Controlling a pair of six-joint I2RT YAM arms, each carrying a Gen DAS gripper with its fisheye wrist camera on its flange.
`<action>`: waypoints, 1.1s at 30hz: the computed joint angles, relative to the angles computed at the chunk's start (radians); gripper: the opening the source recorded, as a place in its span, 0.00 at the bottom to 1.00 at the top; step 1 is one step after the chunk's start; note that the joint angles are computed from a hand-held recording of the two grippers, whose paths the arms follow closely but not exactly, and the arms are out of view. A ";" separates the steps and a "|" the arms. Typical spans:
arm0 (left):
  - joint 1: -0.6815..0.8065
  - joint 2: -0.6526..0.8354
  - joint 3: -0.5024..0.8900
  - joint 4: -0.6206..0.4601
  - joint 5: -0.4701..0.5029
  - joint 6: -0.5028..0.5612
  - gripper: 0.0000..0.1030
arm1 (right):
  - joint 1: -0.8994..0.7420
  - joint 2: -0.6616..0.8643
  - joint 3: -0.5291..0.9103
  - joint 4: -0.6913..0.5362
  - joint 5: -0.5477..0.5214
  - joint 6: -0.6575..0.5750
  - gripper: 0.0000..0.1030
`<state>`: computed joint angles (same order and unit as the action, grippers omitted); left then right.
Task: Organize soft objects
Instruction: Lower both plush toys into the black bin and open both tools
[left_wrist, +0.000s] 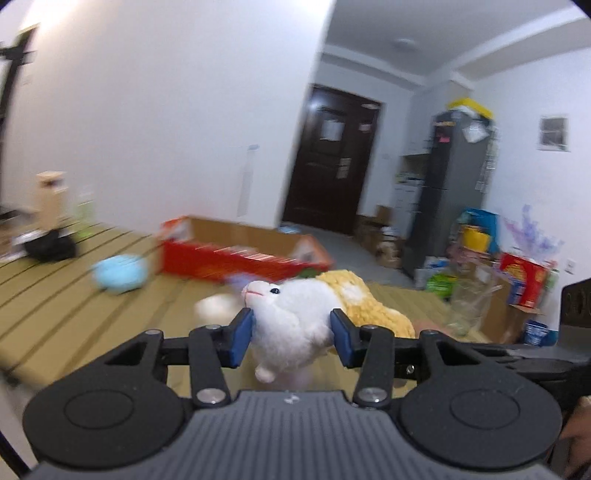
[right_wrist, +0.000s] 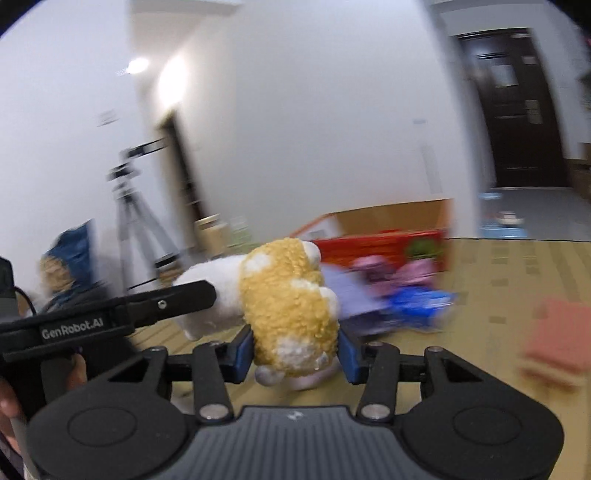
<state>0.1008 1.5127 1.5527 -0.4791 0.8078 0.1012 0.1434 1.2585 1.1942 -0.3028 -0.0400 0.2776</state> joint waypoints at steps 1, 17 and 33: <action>0.069 -0.022 -0.021 -0.043 0.013 0.037 0.44 | 0.047 0.028 0.018 -0.003 -0.003 -0.005 0.45; 0.507 0.404 0.192 -0.541 -0.290 0.391 0.47 | 0.505 0.994 0.916 -0.578 -0.032 -0.055 0.51; 0.422 0.421 0.193 -0.535 -0.497 0.446 0.76 | 0.506 1.255 1.226 -0.850 0.031 -0.072 0.64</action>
<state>0.5233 1.9334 1.7459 -1.0141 0.3104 0.5468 0.6490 2.5134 2.4201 -1.1526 -0.0085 0.2056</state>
